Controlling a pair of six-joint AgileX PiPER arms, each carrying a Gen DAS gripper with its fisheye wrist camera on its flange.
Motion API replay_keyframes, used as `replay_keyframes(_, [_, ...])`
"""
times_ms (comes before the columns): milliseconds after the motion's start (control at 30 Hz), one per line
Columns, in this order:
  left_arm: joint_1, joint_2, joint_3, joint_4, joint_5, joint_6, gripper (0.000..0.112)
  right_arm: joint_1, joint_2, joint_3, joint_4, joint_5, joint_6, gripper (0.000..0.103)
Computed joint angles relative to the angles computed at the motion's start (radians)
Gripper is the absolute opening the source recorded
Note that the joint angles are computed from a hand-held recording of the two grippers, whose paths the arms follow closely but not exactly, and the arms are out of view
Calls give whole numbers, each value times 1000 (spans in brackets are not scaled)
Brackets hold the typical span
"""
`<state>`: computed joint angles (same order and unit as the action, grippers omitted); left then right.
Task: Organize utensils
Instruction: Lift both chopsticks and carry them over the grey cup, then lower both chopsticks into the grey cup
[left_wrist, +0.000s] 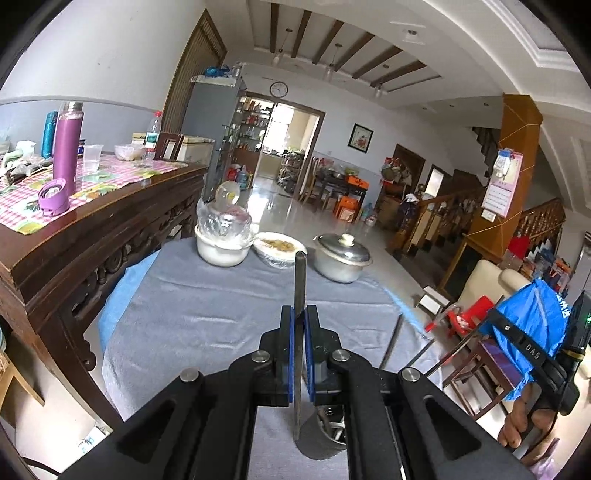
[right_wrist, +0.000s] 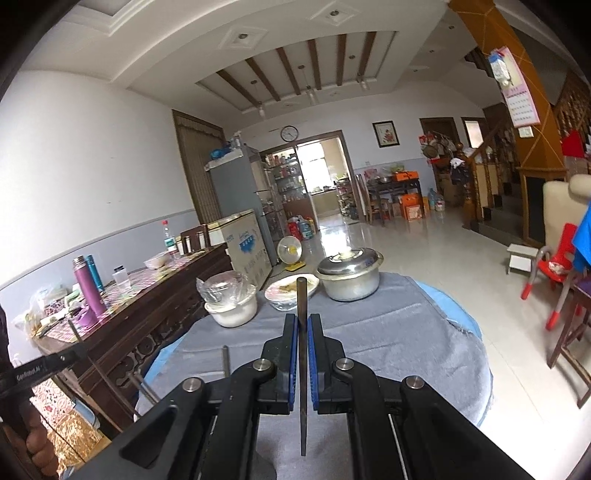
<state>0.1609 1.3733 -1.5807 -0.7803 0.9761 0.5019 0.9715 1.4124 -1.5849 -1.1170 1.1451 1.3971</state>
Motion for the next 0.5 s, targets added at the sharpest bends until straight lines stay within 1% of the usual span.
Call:
replay_keyframes(167, [36,-10,-30,-56,48,6,5,48,3,-38,-17,18,-25,6])
replay_keyframes(333, [49,-17,-40,-84,63,11,5,101,12,-74,-56,35,-42,6])
replay_keyframes(500, [44,-14,-51,-104,73,6,5,141,20,-99,-95,31,-33,6])
